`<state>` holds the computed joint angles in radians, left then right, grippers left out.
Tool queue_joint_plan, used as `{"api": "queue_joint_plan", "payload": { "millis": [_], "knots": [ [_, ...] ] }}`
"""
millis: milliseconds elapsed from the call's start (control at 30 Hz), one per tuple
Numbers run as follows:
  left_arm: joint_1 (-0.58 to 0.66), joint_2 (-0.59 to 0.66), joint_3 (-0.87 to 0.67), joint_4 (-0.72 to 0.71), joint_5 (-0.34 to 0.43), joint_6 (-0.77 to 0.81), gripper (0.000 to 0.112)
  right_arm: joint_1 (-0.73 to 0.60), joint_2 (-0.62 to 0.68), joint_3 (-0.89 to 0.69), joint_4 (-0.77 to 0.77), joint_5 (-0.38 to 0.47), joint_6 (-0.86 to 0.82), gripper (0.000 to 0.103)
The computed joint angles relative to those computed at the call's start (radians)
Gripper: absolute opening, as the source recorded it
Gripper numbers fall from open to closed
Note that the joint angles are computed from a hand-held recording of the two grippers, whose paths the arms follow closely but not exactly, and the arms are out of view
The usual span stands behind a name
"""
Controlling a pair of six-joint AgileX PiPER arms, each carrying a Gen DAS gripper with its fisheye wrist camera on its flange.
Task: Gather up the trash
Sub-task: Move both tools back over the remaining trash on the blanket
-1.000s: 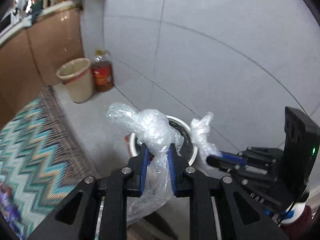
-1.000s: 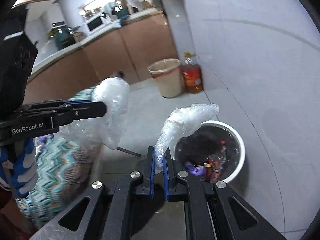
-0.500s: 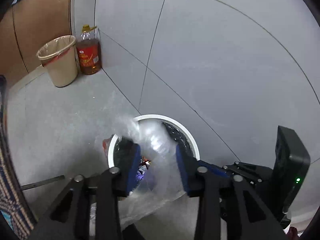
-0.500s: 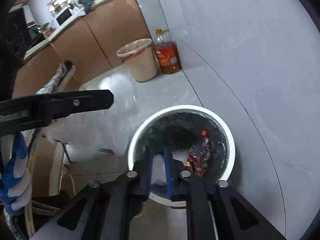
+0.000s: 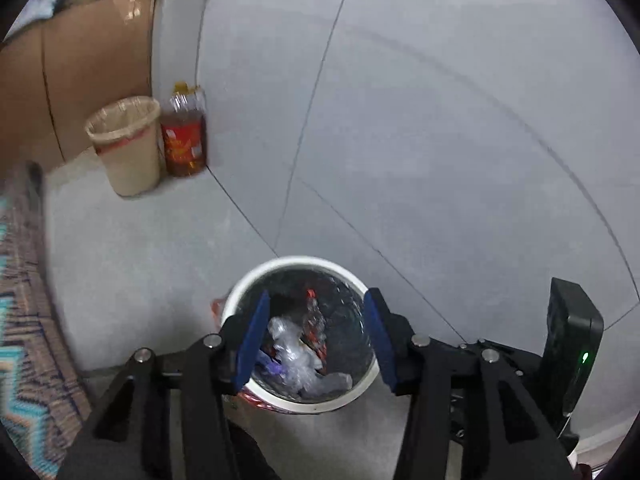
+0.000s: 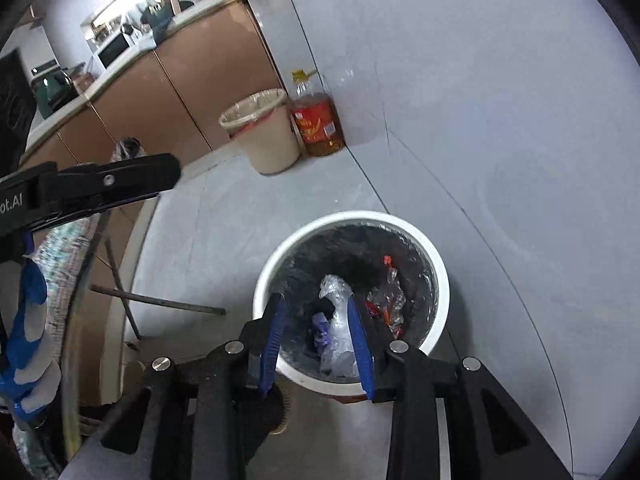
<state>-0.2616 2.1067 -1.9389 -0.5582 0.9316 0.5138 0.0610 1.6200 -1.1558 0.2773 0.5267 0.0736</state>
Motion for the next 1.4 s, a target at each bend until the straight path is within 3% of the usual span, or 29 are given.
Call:
{"api": "queue_joint_plan", "payload": {
  "millis": [167,400,600,800,1033,1400],
  "knots": [
    [0.060,-0.241,0.252,-0.086,-0.130,0.141,0.047,0.062,-0.118,-0.018,-0.130,0.044,0.147,0.034],
    [0.177,-0.506,0.458,-0.119,-0.155,0.251,0.047,0.240,-0.256,-0.112,-0.387,0.153,0.407,0.040],
    [0.353,-0.679,0.578,-0.203,-0.124,0.371,0.059,0.461,-0.260,-0.257,-0.641,0.268,0.608,0.048],
    [0.606,-0.778,0.630,-0.331,-0.022,0.507,0.065,0.674,-0.193,-0.422,-0.848,0.386,0.732,0.055],
    [0.852,-0.849,0.669,-0.452,0.063,0.652,0.070,0.790,-0.126,-0.519,-0.973,0.433,0.799,0.063],
    [1.056,-0.890,0.723,-0.539,0.130,0.759,0.074,0.935,-0.082,-0.592,-1.137,0.498,0.893,0.078]
  ]
}}
